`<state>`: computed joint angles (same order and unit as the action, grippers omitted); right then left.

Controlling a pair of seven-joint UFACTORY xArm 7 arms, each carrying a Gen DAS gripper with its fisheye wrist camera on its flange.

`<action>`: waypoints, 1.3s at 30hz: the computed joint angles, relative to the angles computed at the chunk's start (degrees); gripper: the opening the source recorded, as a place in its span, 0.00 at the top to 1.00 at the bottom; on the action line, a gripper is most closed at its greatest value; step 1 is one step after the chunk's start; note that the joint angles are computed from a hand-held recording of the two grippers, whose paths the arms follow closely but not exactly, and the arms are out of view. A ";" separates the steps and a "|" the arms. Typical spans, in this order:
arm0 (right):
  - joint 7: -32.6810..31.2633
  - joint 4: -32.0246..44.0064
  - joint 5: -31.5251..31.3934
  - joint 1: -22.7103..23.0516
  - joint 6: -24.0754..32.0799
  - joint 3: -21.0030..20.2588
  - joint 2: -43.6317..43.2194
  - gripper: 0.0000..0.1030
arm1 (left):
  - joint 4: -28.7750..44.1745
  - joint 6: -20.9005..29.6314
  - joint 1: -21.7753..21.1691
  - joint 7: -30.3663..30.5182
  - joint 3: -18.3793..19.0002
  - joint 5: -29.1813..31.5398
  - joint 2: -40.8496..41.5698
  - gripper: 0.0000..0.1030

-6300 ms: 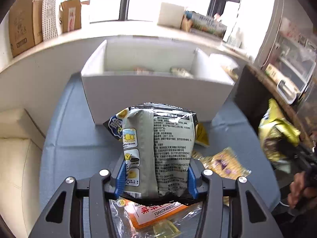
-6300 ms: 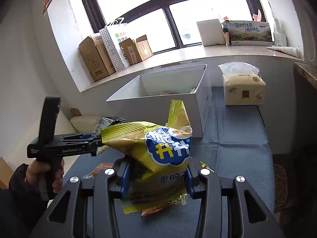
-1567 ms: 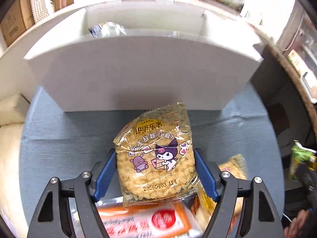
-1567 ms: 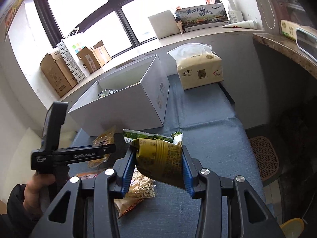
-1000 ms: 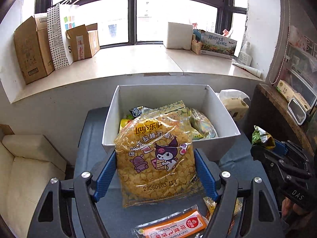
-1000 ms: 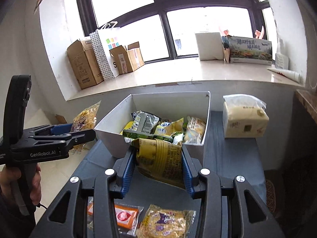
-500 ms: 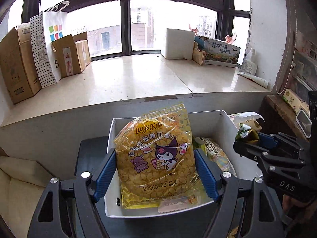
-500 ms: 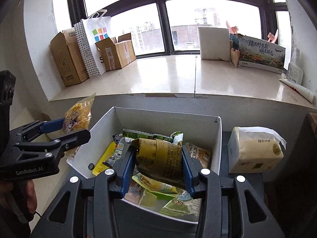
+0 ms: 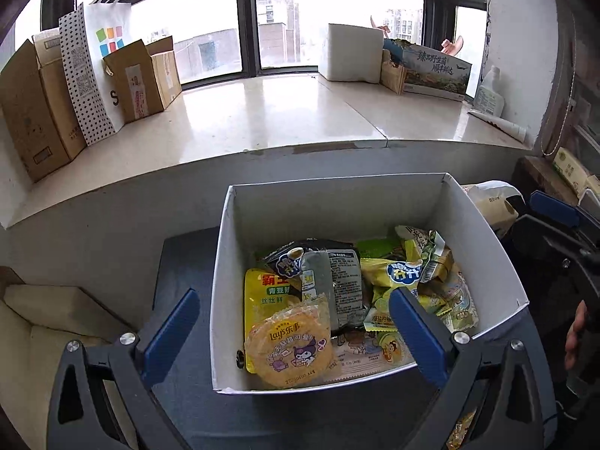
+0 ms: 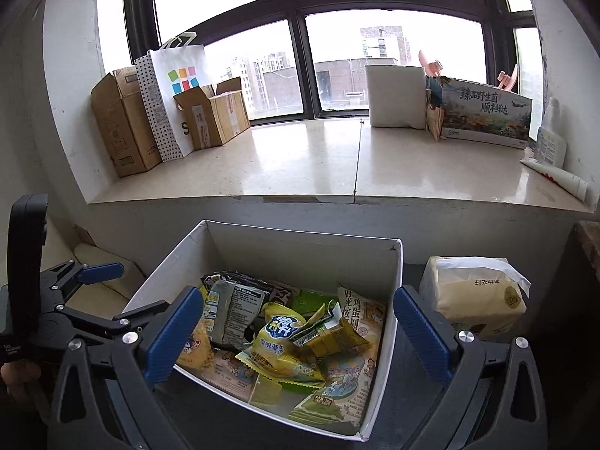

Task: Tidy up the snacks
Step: 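Lower the cookie bag and yellow-green packet into the box, open both tools, then withdraw both tools from the box toward the remaining snacks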

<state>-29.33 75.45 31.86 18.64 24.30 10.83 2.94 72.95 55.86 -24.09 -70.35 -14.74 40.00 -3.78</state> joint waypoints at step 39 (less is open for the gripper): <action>0.76 -43.85 0.71 8.04 2.11 -9.44 -28.77 0.00 | -18.61 -2.20 -11.38 -10.43 -15.01 -12.00 -13.64 0.00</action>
